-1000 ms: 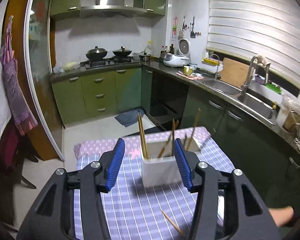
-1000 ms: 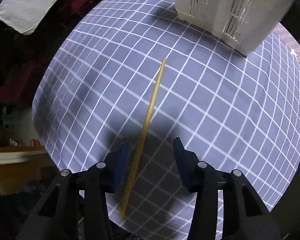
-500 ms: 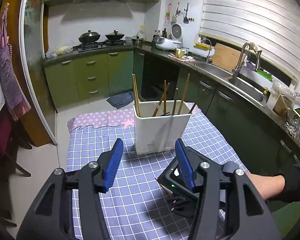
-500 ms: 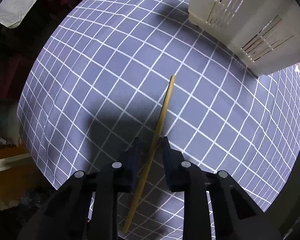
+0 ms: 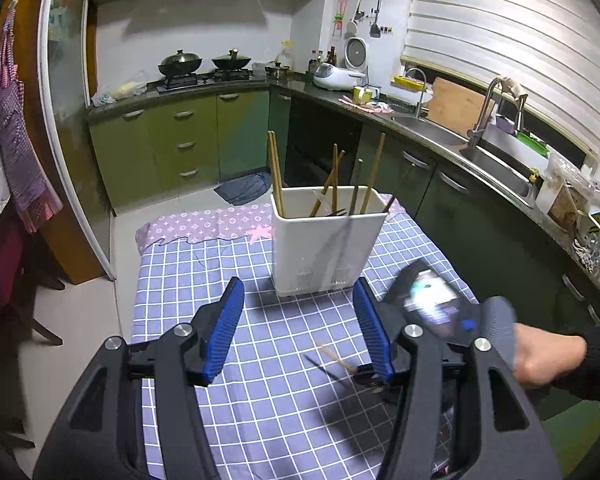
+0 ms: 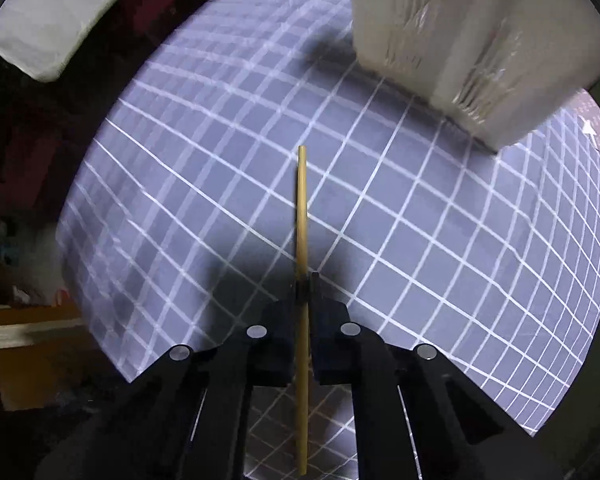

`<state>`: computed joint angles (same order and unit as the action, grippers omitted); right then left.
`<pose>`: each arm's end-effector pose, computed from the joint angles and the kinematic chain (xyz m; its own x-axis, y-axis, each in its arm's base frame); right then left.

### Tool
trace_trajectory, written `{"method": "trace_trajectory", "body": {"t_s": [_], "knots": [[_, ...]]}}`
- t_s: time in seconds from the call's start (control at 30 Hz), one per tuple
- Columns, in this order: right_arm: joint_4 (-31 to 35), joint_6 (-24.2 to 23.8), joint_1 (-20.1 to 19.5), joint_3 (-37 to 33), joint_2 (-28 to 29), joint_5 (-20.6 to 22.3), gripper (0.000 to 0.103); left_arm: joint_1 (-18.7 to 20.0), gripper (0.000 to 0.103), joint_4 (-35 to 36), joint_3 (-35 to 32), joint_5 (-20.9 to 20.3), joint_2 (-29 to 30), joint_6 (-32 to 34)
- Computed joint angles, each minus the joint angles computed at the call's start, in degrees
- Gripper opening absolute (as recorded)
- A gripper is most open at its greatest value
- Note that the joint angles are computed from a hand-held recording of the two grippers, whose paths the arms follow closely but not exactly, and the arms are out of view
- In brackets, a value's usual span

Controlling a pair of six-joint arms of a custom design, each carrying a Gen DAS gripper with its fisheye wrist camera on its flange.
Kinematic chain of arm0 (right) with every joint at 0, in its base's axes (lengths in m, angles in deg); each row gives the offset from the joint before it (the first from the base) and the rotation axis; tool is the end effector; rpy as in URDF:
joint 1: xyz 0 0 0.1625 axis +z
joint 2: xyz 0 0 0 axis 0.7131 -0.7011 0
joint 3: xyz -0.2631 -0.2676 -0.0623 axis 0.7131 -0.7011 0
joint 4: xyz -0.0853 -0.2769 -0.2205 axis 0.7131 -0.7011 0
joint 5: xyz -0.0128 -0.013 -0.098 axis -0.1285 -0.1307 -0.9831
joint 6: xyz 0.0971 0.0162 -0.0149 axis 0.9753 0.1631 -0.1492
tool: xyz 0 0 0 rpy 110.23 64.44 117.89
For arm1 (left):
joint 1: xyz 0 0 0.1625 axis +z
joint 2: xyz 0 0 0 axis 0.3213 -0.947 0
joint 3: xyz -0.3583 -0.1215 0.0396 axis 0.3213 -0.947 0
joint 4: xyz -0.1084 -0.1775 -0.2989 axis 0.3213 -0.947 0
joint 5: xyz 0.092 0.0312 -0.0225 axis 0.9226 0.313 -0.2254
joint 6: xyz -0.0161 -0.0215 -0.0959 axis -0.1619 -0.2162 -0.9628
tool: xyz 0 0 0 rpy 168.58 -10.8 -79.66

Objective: Organize utensils
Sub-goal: 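Grasp the last chopstick with the right tool and lift it upright, then lower the chopstick into the white caddy and open the right tool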

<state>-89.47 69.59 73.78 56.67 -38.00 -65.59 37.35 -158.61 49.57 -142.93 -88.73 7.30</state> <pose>0.3626 -0.4764 -0.0470 -0.7909 -0.3325 0.5138 -0.3520 0.9339 0.0625 -0.0801 -0.4425 0.3865 -0.6784 0.4939 -0.5440 0.7209 0.5902 -0.3632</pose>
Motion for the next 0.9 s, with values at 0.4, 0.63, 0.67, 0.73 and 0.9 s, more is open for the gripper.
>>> {"method": "trace_trajectory", "body": {"t_s": [0.4,0.63,0.67,0.73,0.9], "knots": [[-22.2,-5.5,6.0,15.1,-11.9,0.0,0.007,1.4,0.056,1.1,-1.5,1.5,0.7,-1.2],[-24.4,-7.6,7.5,14.7,-13.8,-0.1,0.007,1.2,0.056,1.1,-1.5,2.0,0.6,-0.9],[-24.9,-8.0,7.8,14.1,-13.8,-0.1,0.007,1.1,0.056,1.1,-1.4,2.1,0.5,-1.0],[-25.1,-8.4,8.3,13.1,-13.9,-0.1,0.007,1.4,0.056,1.2,-1.5,2.0,0.7,-1.0],[-25.4,-10.8,9.8,8.0,-13.3,-0.9,0.007,1.9,0.056,1.3,-2.0,2.2,1.2,-1.3]]}}
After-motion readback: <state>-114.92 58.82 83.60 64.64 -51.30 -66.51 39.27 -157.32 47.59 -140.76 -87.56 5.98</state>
